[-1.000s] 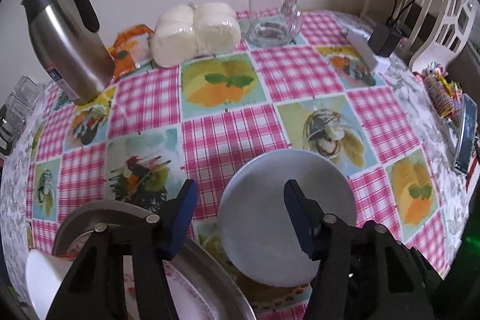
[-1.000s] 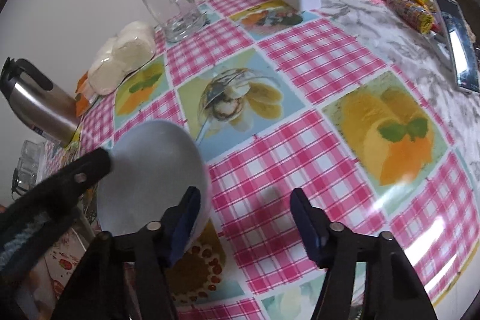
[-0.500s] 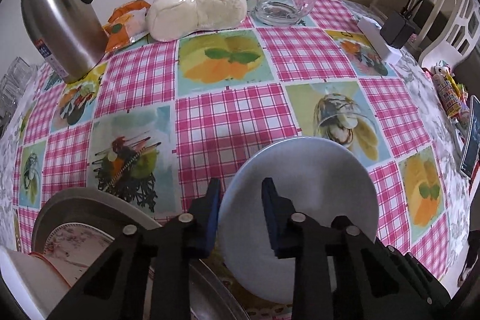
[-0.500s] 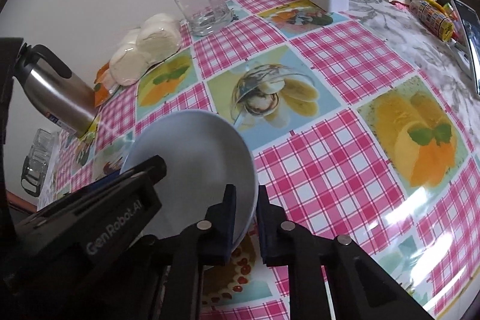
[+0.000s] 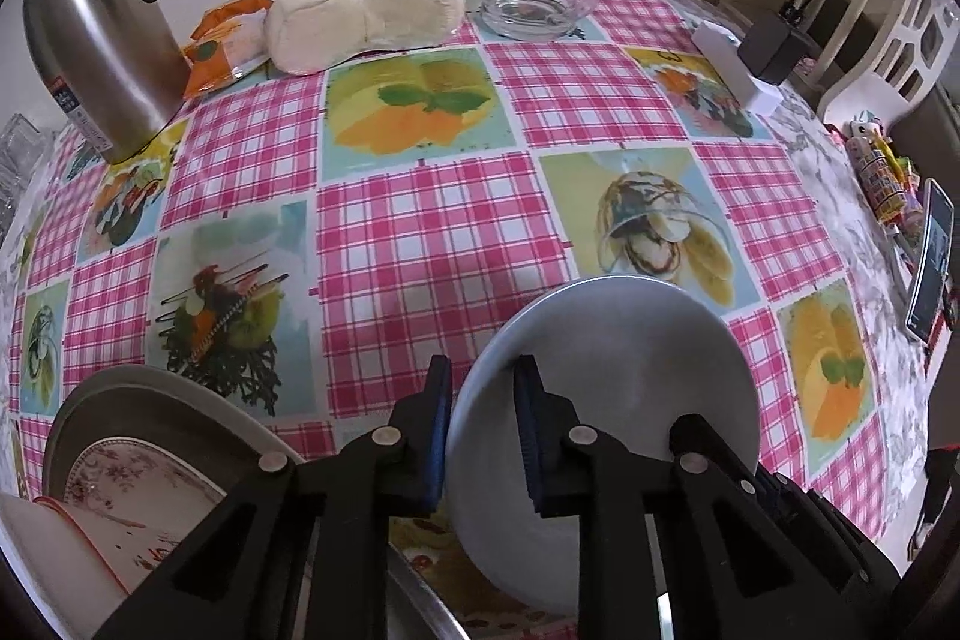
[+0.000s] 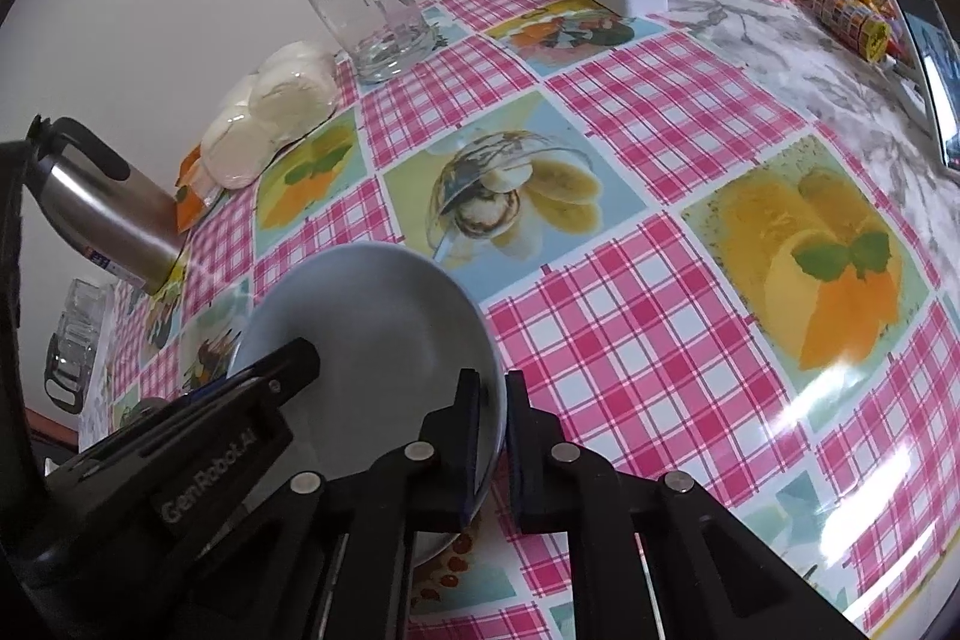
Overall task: Organize plates and bowls
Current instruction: 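Lift the round bowl with the right tool and carry it to the basin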
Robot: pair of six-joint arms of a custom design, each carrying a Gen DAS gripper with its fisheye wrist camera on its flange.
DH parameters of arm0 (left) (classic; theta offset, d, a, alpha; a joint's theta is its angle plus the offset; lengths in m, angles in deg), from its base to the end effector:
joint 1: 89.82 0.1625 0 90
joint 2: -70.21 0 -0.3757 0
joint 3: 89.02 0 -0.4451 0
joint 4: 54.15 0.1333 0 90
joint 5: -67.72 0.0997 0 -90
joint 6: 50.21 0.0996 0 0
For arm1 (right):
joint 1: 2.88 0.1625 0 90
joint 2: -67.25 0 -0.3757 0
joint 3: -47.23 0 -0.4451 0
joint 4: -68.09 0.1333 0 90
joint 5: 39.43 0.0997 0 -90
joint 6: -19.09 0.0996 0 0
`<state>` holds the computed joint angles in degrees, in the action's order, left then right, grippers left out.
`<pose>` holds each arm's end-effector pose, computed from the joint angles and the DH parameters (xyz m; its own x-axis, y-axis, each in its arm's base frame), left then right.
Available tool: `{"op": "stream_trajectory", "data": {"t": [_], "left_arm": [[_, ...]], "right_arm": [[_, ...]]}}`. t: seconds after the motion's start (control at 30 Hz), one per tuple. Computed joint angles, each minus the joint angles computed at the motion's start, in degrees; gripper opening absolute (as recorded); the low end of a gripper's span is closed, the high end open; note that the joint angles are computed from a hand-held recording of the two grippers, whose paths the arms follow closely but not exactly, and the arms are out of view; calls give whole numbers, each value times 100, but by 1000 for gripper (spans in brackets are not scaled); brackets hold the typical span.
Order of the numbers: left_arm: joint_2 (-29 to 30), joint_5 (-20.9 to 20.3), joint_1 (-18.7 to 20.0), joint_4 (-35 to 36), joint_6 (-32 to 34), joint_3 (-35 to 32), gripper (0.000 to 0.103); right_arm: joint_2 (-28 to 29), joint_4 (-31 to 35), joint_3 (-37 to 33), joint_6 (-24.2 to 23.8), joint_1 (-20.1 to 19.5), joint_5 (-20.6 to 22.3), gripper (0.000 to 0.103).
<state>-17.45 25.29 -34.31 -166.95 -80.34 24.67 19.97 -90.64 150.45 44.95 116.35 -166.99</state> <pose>-0.1189 -0.5383 0.2698 -0.7444 -0.0530 -0.6656 0.2217 0.9207 -0.3212 0.3655 -0.5046 0.0149 -0.8895 0.1288 0.4384 -0.0980 0.8833 -0.4585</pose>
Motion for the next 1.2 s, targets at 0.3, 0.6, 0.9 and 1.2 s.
{"op": "stream_trajectory", "data": {"t": [0.3,0.6,0.9,1.2], "left_arm": [[9,-210,65,-69,31,-2,20],[-32,-224,53,-200,79,52,19],[-90,-318,4,-366,152,95,18],[-389,-228,-287,-616,284,165,18]], "right_arm": [[-6,-16,20,-77,7,-111,9],[-37,-45,62,9,-7,-56,9],[-224,-146,211,212,-64,170,10],[-363,-419,193,4,150,32,10]]}}
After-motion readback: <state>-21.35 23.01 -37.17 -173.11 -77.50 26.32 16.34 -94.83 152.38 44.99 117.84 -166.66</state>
